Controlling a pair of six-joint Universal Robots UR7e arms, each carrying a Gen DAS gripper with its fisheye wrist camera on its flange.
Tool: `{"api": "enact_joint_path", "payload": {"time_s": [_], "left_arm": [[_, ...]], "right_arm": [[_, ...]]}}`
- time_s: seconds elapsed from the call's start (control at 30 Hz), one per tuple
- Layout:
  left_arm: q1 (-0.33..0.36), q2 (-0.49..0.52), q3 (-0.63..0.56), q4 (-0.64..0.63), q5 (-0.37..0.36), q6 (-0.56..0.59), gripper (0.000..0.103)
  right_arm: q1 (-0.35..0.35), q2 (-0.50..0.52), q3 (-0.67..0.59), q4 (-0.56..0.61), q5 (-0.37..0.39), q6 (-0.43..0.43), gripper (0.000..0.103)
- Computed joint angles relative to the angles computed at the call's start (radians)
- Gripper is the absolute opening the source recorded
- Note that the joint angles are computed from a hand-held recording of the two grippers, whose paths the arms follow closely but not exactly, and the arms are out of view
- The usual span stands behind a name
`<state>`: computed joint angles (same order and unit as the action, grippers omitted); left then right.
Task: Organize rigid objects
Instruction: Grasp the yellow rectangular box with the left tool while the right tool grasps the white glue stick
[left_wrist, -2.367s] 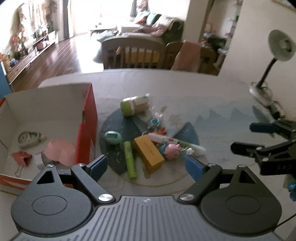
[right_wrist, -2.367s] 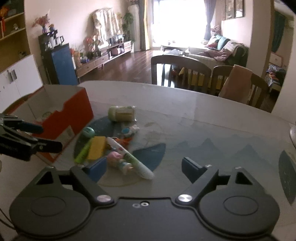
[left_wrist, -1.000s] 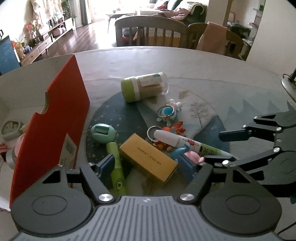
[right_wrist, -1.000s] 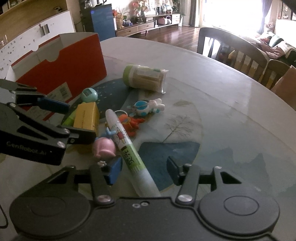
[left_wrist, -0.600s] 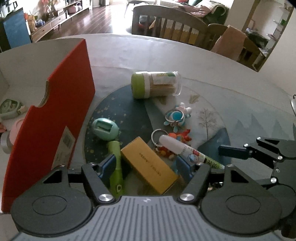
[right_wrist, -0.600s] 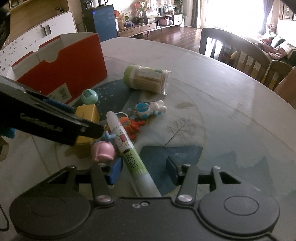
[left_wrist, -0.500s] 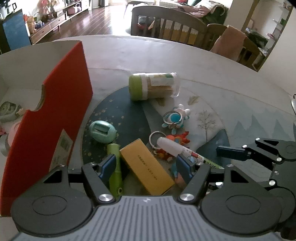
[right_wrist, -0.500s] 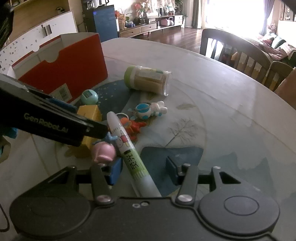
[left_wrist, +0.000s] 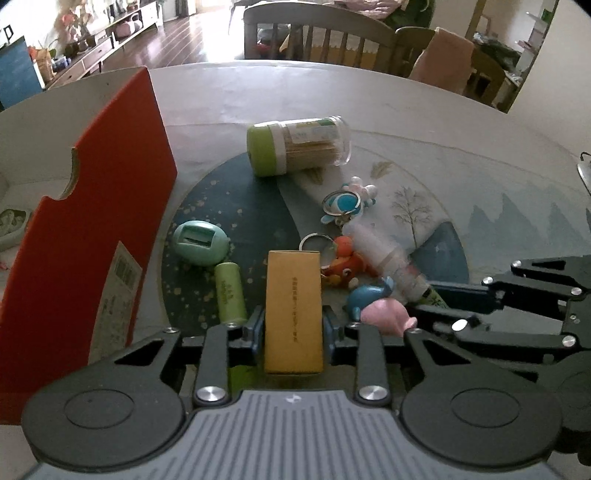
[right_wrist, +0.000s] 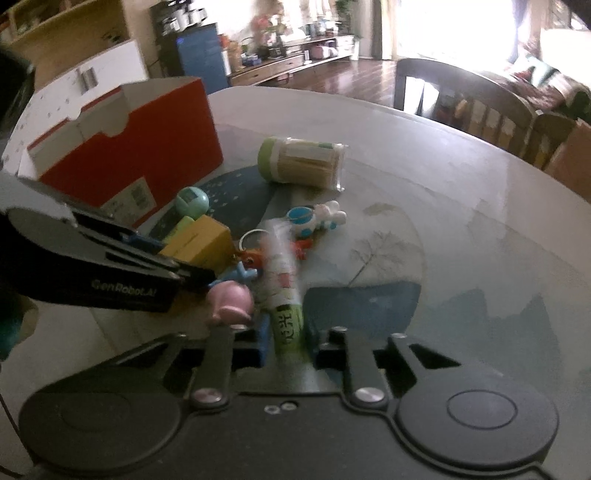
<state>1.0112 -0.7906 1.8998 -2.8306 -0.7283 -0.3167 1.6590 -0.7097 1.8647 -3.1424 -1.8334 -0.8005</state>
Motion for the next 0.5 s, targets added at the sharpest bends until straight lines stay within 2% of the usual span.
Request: {"api": "enact_joint_path", "payload": {"time_s": [0.27, 0.5], "left_arm": [[-0.007, -0.042, 0.041, -0.015, -0.04, 0.002, 0.029], [-0.04, -0.104, 0.101, -0.054, -0.08, 0.01, 0.029]], "right_arm": [[0.001, -0.055, 0.073, -0.081, 0.018, 0.144, 0.016], [0.039, -0.133, 0.147, -0.109, 0.022, 0.213, 0.016]]}}
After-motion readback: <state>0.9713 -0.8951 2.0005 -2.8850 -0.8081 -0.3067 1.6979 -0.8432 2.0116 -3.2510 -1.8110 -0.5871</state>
